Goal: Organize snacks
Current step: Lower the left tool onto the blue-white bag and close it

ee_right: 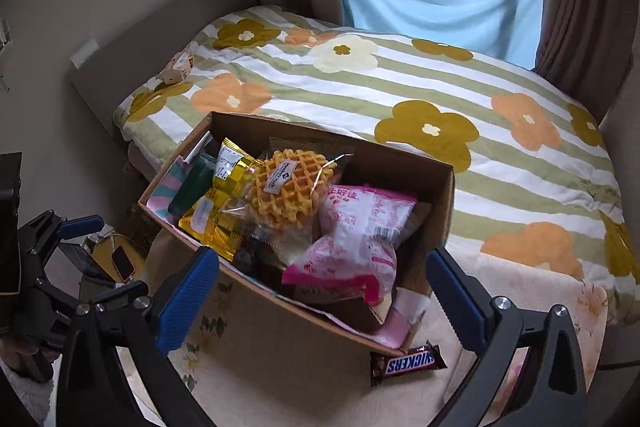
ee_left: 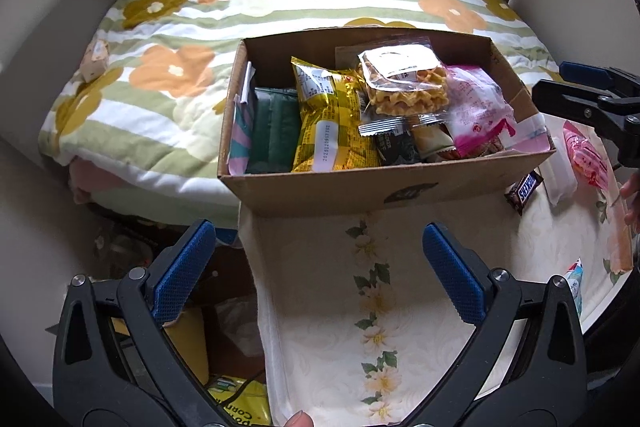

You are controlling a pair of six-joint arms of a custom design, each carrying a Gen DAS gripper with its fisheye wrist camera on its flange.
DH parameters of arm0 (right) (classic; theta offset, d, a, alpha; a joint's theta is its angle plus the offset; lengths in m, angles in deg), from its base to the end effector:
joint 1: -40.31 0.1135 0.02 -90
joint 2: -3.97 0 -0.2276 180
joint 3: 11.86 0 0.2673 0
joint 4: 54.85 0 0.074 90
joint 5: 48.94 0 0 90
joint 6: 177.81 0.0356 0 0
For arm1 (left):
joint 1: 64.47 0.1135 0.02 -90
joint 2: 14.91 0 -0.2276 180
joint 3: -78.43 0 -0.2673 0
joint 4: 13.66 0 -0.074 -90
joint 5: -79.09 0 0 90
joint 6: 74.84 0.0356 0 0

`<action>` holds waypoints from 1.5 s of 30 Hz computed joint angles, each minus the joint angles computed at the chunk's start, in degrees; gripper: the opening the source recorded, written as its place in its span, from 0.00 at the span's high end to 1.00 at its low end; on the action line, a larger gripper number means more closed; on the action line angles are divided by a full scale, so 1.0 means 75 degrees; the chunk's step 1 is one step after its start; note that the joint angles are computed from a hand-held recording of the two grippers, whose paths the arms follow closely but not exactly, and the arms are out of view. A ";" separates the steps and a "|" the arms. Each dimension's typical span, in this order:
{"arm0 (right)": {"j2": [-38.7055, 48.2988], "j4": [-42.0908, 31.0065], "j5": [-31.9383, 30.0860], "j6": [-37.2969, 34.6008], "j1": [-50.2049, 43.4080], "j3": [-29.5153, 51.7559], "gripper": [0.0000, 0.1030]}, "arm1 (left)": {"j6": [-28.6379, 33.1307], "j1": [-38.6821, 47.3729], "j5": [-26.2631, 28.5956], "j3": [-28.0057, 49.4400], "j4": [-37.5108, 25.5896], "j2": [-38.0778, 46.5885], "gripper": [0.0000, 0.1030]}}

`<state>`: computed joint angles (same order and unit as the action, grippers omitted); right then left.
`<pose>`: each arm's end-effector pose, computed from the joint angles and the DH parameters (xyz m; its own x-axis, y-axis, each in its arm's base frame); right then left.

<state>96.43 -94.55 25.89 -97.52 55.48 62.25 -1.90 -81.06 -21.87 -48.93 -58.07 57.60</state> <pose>0.3265 0.0982 0.1648 -0.7421 -0.3699 -0.5590 -0.5188 0.8450 0.1296 0.2418 -0.0650 0.1416 -0.8845 -0.0370 -0.4651 -0.0609 0.9975 0.0364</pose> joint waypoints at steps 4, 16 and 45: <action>-0.1117 -0.0116 -0.0249 -0.0269 -0.0357 -0.0863 0.00 | -0.0725 -0.0515 -0.0525 -0.0452 -0.0712 -0.1111 0.00; -0.3572 -0.2035 -0.1990 -0.2555 -0.2812 -0.1868 0.00 | -0.5669 -0.4147 -0.2632 -0.0098 -0.4290 -0.2364 0.00; -0.0198 -0.3358 -0.2450 -0.7714 -0.7721 -0.0434 0.00 | -0.7186 -0.7463 -0.0996 0.5070 -0.1305 0.5854 0.00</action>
